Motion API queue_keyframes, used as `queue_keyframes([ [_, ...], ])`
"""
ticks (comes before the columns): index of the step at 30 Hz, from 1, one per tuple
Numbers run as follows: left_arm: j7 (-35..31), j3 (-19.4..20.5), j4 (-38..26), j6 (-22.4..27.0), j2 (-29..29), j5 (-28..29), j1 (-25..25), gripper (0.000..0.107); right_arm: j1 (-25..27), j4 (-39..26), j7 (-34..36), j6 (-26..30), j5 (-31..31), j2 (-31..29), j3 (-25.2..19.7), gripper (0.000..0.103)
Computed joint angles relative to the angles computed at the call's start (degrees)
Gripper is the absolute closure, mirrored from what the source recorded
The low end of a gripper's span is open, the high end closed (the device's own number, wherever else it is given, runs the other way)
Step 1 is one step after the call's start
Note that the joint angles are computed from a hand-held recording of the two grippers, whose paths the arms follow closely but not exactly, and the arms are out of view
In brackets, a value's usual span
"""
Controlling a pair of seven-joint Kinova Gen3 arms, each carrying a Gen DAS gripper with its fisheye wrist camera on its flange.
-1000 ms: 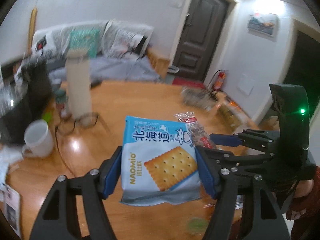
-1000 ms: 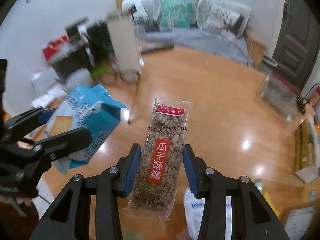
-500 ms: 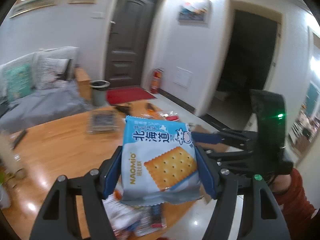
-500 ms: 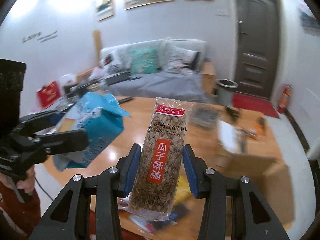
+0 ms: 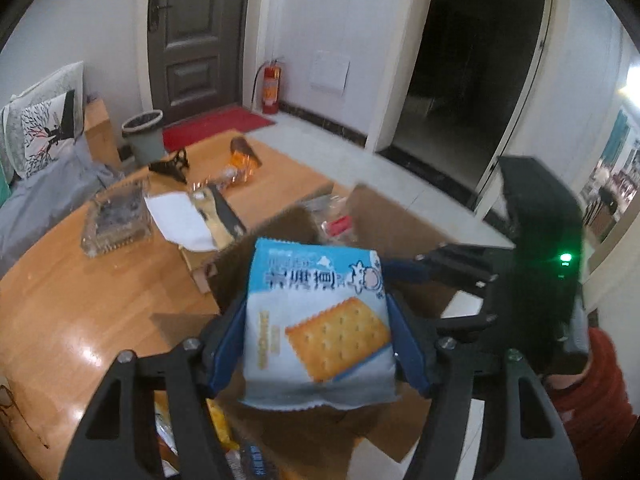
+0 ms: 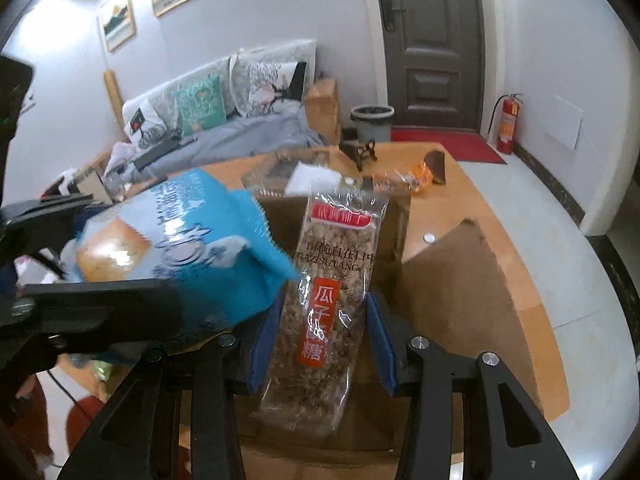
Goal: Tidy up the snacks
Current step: 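Carry both snacks into the cardboard box and open both tools to release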
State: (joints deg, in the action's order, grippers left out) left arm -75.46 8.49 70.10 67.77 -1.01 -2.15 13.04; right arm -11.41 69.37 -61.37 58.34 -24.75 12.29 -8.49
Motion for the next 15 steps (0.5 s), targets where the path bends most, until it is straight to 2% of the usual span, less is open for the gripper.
queue_keyframes([
  [7, -0.38, -0.45, 0.09, 1.16, 1.78, -0.44, 0.12, 0.043, 0.04, 0.34, 1.78, 0.44, 1.25, 2.07, -0.16, 0.069],
  [12, -0.03, -0.85, -0.06, 1.18, 0.35, -0.28, -0.45, 0.035, -0.59, 1.43, 0.56, -0.12, 2.71, 0.69, 0.47, 0.068],
  [15, -0.55, -1.03, -0.14, 1.67, -0.48, -0.13, -1.07, 0.034, 1.52, 1.17, 2.49, 1.98, -0.85, 0.21, -0.13, 0.068],
])
